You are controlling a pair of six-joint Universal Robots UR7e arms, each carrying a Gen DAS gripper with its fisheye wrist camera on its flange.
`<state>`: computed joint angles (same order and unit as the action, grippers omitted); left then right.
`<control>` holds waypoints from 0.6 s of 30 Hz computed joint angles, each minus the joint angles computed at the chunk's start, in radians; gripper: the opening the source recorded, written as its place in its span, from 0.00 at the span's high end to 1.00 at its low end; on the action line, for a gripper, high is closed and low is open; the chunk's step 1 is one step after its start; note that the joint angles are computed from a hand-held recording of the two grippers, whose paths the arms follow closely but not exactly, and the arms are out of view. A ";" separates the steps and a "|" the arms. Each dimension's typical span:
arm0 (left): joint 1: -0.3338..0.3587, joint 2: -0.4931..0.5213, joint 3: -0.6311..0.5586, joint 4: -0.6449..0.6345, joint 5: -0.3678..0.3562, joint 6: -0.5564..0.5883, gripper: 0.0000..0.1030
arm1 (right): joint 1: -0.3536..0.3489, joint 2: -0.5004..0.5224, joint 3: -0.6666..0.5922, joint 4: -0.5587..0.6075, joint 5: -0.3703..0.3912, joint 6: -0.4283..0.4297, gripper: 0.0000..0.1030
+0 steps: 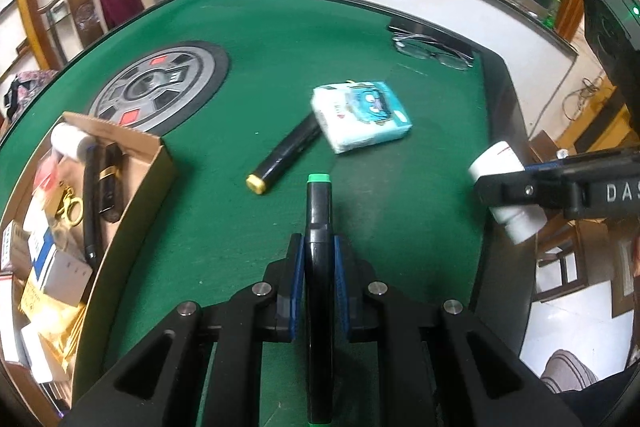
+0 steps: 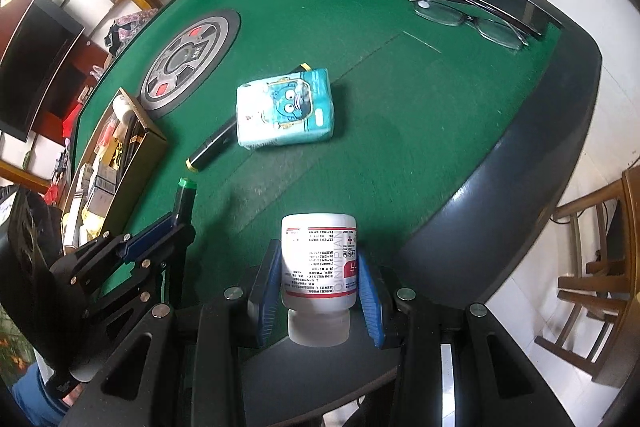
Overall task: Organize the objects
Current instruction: 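Carry the green-capped marker and white pill bottle over the tray with both grippers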
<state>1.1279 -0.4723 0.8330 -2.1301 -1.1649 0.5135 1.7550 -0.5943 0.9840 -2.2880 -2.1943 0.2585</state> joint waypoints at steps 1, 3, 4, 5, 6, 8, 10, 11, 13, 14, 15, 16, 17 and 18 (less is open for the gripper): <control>0.000 -0.003 0.005 -0.002 -0.005 0.003 0.86 | 0.001 -0.005 0.009 -0.005 -0.003 0.008 0.62; -0.001 -0.006 0.008 -0.001 -0.016 0.011 0.86 | 0.004 -0.013 0.026 -0.013 -0.011 0.018 0.62; -0.001 -0.006 0.009 -0.001 -0.020 0.012 0.86 | 0.006 -0.015 0.030 -0.016 -0.016 0.021 0.62; -0.001 -0.007 0.011 -0.001 -0.027 0.014 0.86 | 0.008 -0.017 0.034 -0.018 -0.020 0.027 0.62; -0.001 -0.008 0.011 -0.001 -0.031 0.015 0.86 | 0.010 -0.019 0.036 -0.020 -0.022 0.031 0.62; 0.000 -0.009 0.011 0.000 -0.038 0.016 0.86 | 0.014 -0.022 0.039 -0.025 -0.028 0.034 0.62; 0.000 -0.011 0.009 0.002 -0.045 0.018 0.86 | 0.017 -0.022 0.036 -0.026 -0.035 0.034 0.62; 0.000 -0.013 0.009 0.001 -0.049 0.018 0.86 | 0.019 -0.020 0.029 -0.021 -0.036 0.037 0.62; 0.000 -0.015 0.005 0.004 -0.057 0.015 0.86 | 0.021 -0.016 0.019 -0.016 -0.035 0.042 0.62; 0.000 -0.016 0.003 0.003 -0.061 0.015 0.86 | 0.023 -0.012 0.009 -0.012 -0.033 0.041 0.62; 0.000 -0.018 0.001 0.002 -0.065 0.014 0.86 | 0.025 -0.008 0.001 -0.009 -0.035 0.039 0.62; 0.000 -0.016 -0.005 0.004 -0.069 0.014 0.86 | 0.028 -0.003 -0.009 -0.007 -0.040 0.035 0.62; 0.000 -0.016 -0.009 0.006 -0.071 0.014 0.86 | 0.029 0.000 -0.014 -0.006 -0.041 0.034 0.62; 0.000 -0.015 -0.012 0.004 -0.072 0.014 0.86 | 0.030 0.005 -0.023 -0.002 -0.039 0.034 0.62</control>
